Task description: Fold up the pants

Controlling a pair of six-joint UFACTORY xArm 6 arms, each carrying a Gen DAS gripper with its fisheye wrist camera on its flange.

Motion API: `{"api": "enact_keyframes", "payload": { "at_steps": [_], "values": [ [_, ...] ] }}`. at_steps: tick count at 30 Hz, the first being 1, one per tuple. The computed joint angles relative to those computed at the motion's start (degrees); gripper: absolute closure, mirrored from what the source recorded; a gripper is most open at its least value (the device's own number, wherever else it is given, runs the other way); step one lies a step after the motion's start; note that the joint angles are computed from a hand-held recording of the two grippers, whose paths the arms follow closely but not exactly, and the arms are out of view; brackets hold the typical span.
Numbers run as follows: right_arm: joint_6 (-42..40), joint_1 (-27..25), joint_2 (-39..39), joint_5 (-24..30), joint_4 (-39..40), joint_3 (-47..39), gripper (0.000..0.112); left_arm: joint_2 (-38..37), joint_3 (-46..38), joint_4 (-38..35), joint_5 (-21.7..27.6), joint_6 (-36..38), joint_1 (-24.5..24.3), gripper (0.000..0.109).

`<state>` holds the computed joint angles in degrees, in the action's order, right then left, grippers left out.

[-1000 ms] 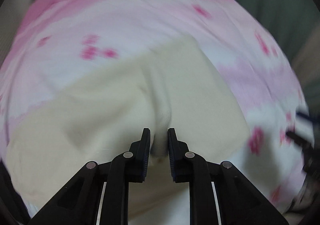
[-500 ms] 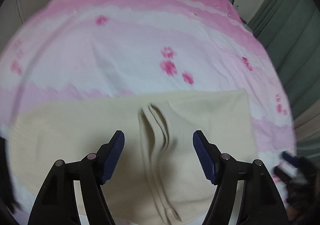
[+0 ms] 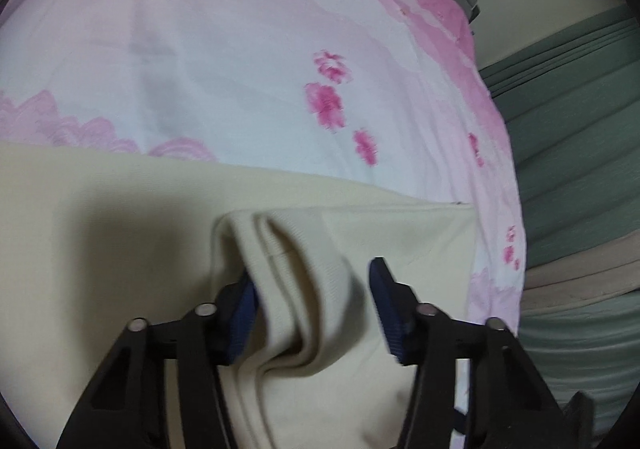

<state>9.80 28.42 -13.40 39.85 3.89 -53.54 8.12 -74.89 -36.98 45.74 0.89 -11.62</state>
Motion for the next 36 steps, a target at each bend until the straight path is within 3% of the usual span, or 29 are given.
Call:
{"api": "enact_keyframes", "payload": {
  "at_steps": [1,3,4,9,13,16,19,21,22,27,30,34,36],
  "values": [
    [-0.3,0.2,0.2,-0.1,0.2,0.0,0.06,0.4,-0.6,1.1,-0.2,-1.0,-0.1,0.067],
    [-0.5,0.7,0.7,-0.6,0.7,0.2,0.06,1.4,-1.9,3.6,0.7,-3.5,0.1,0.089],
    [-1.3,0.9,1.2,-0.5,1.8,0.1,0.06,1.4,-2.3,5.6,1.0,-4.3,0.0,0.094],
    [-7.3,1.6,3.6,3.0,9.7,-1.4,0.063,-0.8,-1.9,5.9,-3.4,-0.9,0.4,0.094],
    [-7.1,3.8,4.7,1.5,7.4,-0.7,0.063,4.2,-6.6,18.8,0.2,-5.4,-1.1,0.093],
    [-6.2,4.3,6.0,2.3,5.8,-1.2,0.063,6.7,-8.5,20.6,2.1,-8.0,-1.1,0.091],
    [-4.8,4.6,5.5,2.0,4.8,-0.6,0.063,6.5,-10.2,24.2,5.0,-9.4,-1.2,0.08],
    [-3.6,4.8,5.2,3.0,4.3,-0.9,0.062,3.3,-8.4,31.2,4.0,-12.1,-1.6,0.05],
    [-2.7,4.9,5.0,3.8,4.1,-1.2,0.061,1.6,-7.1,33.8,3.0,-13.1,-1.5,0.045],
    [1.6,6.6,2.7,4.6,0.5,-1.0,0.061,-10.4,0.2,42.3,5.6,-15.1,0.9,0.042],
    [-1.7,7.1,-1.0,4.9,5.8,0.2,0.06,-19.8,6.8,44.4,8.6,-15.4,2.0,0.042],
    [6.8,8.6,-7.6,4.3,-0.3,2.1,0.039,-33.4,16.1,41.7,13.2,-15.1,3.9,0.035],
    [11.9,9.7,-10.3,5.4,-3.4,1.9,0.034,-38.7,19.6,41.8,15.3,-16.8,4.2,0.032]
  ]
}}
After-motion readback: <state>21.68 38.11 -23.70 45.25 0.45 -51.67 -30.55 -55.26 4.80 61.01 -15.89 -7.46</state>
